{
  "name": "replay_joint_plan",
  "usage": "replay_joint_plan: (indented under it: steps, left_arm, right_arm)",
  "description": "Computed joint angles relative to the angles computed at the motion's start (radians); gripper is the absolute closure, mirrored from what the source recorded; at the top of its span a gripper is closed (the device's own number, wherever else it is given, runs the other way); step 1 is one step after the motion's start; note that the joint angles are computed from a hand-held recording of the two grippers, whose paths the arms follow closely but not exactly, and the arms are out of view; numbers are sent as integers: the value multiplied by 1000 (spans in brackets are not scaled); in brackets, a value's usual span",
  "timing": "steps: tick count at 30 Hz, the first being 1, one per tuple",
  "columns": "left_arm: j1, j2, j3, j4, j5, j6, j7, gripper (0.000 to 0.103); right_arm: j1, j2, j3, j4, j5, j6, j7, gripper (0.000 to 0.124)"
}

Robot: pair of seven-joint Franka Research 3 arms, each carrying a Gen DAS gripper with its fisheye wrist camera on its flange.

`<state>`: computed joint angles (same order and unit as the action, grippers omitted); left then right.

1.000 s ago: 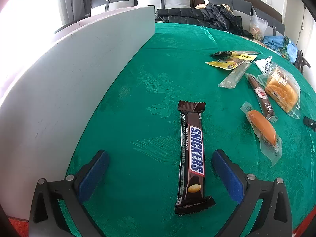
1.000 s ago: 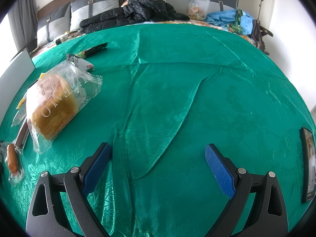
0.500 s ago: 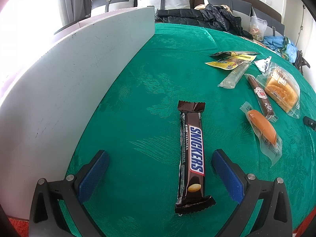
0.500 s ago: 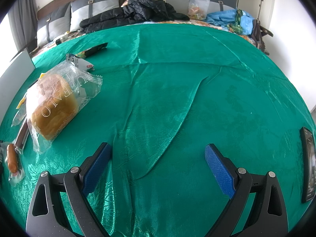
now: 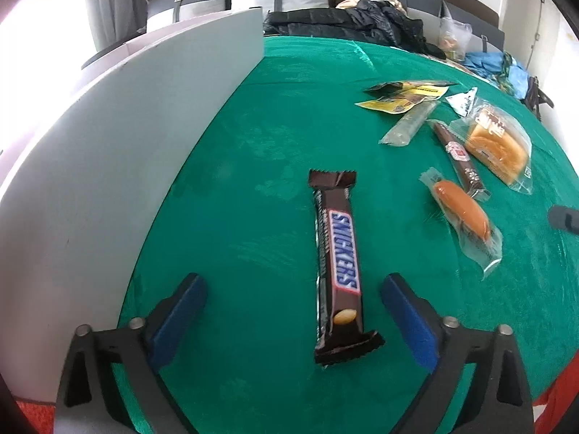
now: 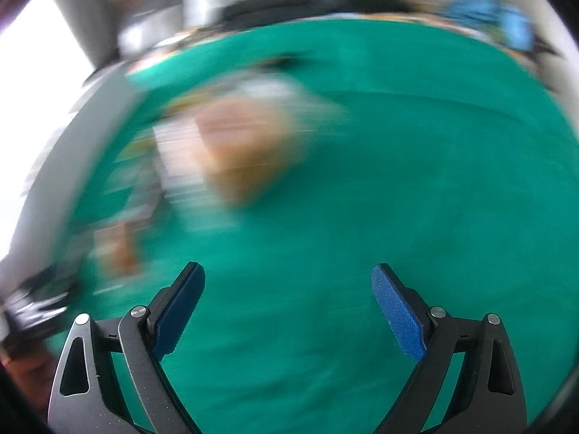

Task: Organize snacks
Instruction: 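Grasp the vacuum-packed sausage with the right tool while the left tool holds the Snickers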

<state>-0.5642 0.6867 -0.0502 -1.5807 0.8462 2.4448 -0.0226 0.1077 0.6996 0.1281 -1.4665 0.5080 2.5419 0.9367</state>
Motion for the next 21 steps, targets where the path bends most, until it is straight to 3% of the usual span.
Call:
replay_joint_plan:
  steps: [3,5,6,7,8,13,17,21]
  left_arm:
    - [-1,2,3,10,9,3,13,30]
    - [-4,-3,5,7,21,10,22,59]
    - [-4,-4,4,8,27,12,37,69]
    - [-3,0,0,18,24,4,57,84]
    - [-5,2,-3,24,21,-8,73,85]
    - [20,-40,-6,-52,16,104,38,86]
    - [30,-54,4,-85,12,173,-5,86]
    - [19,-49,11,-77,17,162,-2,86]
  right_arm:
    - [43,28,43,95,-37,-160,-53,31]
    - [107,82,13,196,-99,-227,-15,35]
    - [151,126,-11,271,-151,-274,17,54]
    - [178,160,-27,327,-188,-312,40,86]
    - [205,189,-49,375,-229,-344,71,96]
    - [191,197,-43,411,-242,-421,120,99]
    - [147,121,-37,301,-199,-406,131,99]
    - [190,92,-73,238,-282,-359,126,93]
